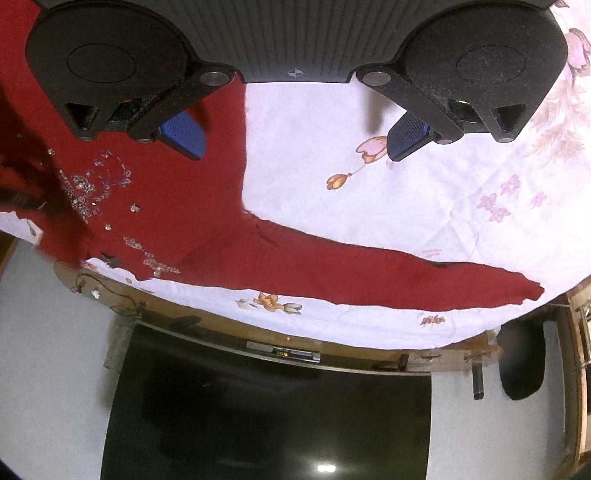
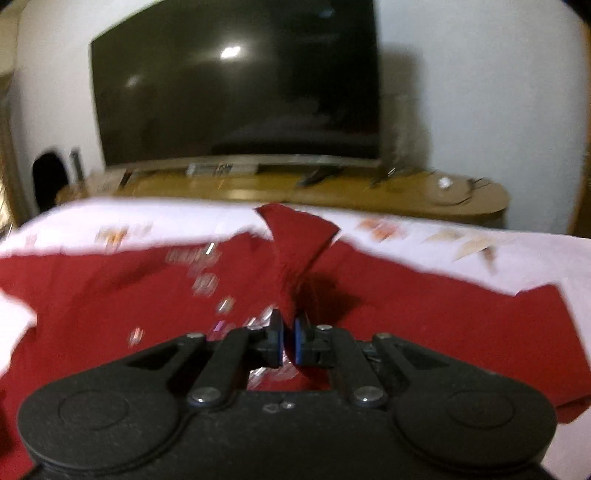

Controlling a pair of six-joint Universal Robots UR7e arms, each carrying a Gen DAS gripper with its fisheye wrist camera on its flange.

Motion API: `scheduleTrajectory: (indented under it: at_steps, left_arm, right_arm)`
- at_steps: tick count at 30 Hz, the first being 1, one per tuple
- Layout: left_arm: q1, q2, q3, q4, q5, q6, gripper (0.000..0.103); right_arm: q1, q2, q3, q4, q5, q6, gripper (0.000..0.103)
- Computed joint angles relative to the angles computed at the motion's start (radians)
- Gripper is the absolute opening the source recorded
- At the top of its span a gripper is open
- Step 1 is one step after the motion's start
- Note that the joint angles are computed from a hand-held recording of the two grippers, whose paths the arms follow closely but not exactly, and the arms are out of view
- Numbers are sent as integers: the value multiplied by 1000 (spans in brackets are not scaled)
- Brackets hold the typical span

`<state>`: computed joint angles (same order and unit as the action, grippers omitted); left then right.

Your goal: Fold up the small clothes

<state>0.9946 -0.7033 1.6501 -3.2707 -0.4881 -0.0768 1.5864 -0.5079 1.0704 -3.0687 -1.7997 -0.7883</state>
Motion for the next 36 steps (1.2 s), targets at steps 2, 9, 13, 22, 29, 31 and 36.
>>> scheduleTrajectory:
  at_steps: [2,9,13,22,29,31,36]
  left_arm:
    - [2,3,-12,-1,-22,2,103]
    - [33,111,-231,21,-247,69,103]
    - [49,226,-440,168,-384,79,103]
    - [94,442,-867,602,-523,-55,64]
    - [101,503,-968,610,-533,-7,4]
    - [94,479,-931,549,-528,31,4]
    - [95,396,-826,477,-514,61,4]
  right_arm:
    - [-1,-27,60,51,-3,-20,30]
    - [-13,-130,258,-148,92,-77,41]
    - [-33,-196,324,-215,45,29,41]
    - [-98,-260,368,-331,-54,144,42]
    - [-136,-289,378,-325,-83,242,42]
    - [-142,-290,371,-310,-83,264,43]
    - [-156,-295,354,-247,-60,315,44]
